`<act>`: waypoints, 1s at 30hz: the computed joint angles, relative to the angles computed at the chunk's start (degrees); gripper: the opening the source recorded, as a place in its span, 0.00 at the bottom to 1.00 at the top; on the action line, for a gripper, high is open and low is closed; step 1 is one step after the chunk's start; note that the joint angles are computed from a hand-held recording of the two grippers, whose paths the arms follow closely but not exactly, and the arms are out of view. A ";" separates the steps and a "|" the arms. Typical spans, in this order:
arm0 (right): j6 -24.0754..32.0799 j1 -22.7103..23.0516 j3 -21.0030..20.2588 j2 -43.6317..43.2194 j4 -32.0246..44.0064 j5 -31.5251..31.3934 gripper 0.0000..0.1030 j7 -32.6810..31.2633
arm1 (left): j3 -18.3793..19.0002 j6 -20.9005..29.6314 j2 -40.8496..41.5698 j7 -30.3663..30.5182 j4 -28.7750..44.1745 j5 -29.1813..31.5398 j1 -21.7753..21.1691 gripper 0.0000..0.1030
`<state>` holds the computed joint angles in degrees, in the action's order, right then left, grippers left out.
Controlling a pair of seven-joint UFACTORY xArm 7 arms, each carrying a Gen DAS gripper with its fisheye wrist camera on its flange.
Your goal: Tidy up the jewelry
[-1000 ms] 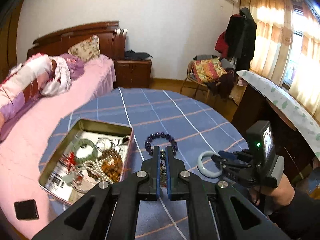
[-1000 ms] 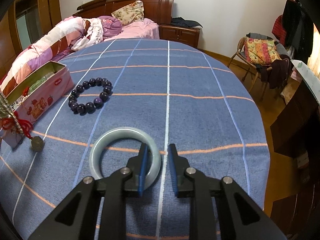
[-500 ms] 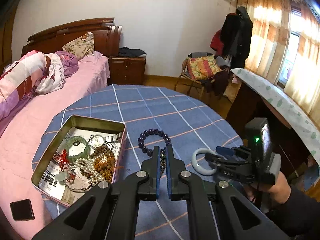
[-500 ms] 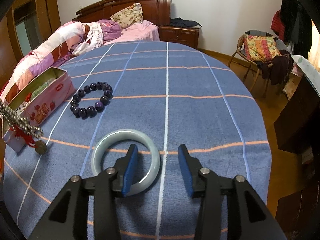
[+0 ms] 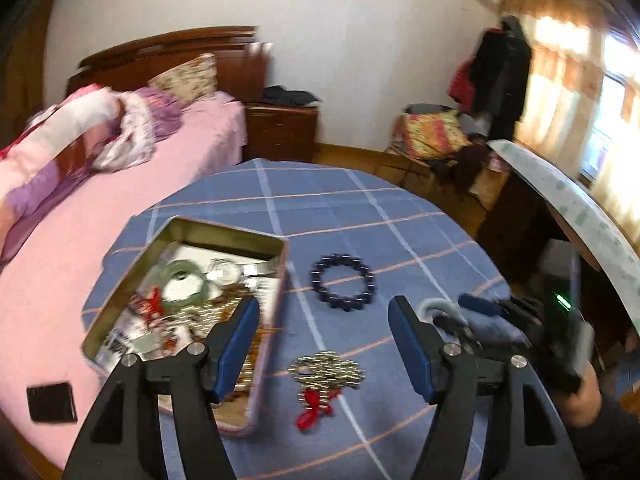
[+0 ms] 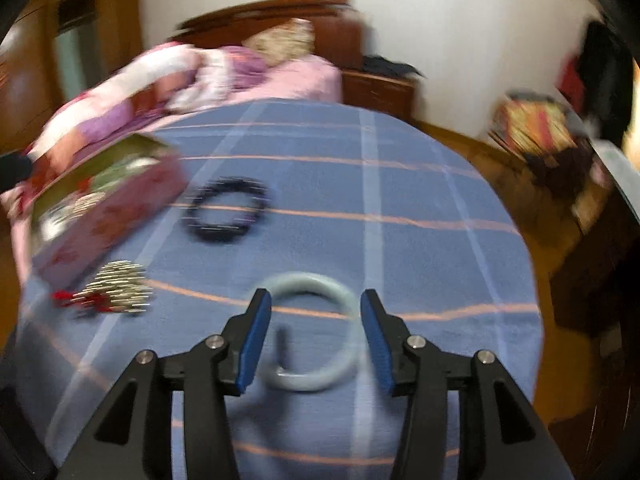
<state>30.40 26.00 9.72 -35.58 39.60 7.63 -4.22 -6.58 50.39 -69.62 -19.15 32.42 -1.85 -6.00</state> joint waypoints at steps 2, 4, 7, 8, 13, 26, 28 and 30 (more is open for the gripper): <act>1.24 5.87 -2.12 0.99 1.70 4.10 0.48 -4.30 | 0.34 0.45 -0.17 -0.90 -0.12 0.43 1.39 0.65; 2.73 9.08 -2.51 3.15 3.76 6.88 0.48 -7.64 | 0.36 0.82 -0.18 -1.29 -0.14 1.20 2.51 0.65; 3.31 10.15 -0.30 6.45 5.48 7.53 0.45 -10.65 | 0.97 1.39 -0.35 -1.37 -0.04 1.89 3.42 0.65; 4.16 10.04 0.55 8.19 6.42 7.09 0.40 -11.22 | 0.98 1.47 -0.50 -1.57 -0.01 2.19 3.94 0.65; 3.48 9.29 -0.72 8.34 6.15 11.01 0.07 -12.86 | 1.02 1.90 -0.72 -1.80 -0.19 3.08 5.08 0.65; -2.86 8.03 -3.04 2.89 7.03 13.19 0.07 -9.84 | -0.13 2.26 0.42 -2.17 -0.54 2.92 3.91 0.65; -3.34 7.89 -2.74 2.90 7.88 12.84 0.07 -9.91 | -1.09 2.15 1.13 -1.87 -0.45 2.88 2.90 0.65; -3.99 7.13 -2.23 3.54 8.82 12.05 0.07 -9.40 | -1.98 1.16 1.90 -0.94 -0.51 2.75 1.10 0.65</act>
<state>26.40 33.13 7.50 -32.04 48.42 19.68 -13.62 -8.56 51.55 -67.71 -20.09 31.90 0.90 -4.90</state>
